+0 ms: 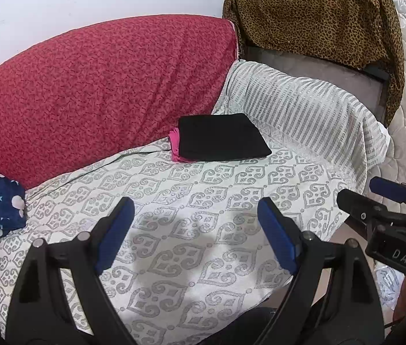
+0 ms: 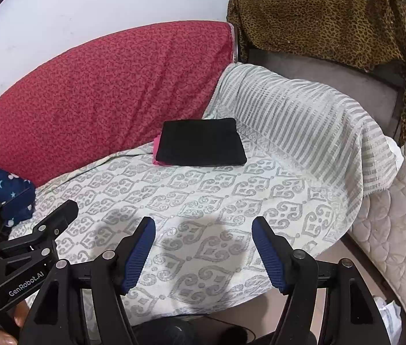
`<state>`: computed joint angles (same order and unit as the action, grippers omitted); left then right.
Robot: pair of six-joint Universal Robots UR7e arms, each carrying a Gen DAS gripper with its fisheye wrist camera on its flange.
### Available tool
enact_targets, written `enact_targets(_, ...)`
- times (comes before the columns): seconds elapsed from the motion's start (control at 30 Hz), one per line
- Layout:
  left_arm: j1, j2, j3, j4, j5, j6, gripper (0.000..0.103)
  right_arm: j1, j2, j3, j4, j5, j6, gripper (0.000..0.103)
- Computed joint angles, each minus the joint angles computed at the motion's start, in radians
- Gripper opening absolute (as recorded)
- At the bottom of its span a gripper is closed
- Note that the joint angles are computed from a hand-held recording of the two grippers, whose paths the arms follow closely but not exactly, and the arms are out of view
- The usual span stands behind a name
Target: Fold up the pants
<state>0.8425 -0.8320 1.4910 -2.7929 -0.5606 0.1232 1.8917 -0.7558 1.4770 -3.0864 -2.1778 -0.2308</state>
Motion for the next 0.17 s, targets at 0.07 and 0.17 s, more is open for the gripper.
enact_targets(0.07, 0.002, 0.0, 0.0, 0.0, -0.001, 0.0, 0.087, 0.001, 0.005, -0.005, 0.006, -0.001, 0.0, 0.071)
enact_targets(0.17, 0.007, 0.0, -0.003, 0.013, -0.002, -0.013, 0.087, 0.002, 0.012, -0.015, 0.018, -0.002, 0.0, 0.071)
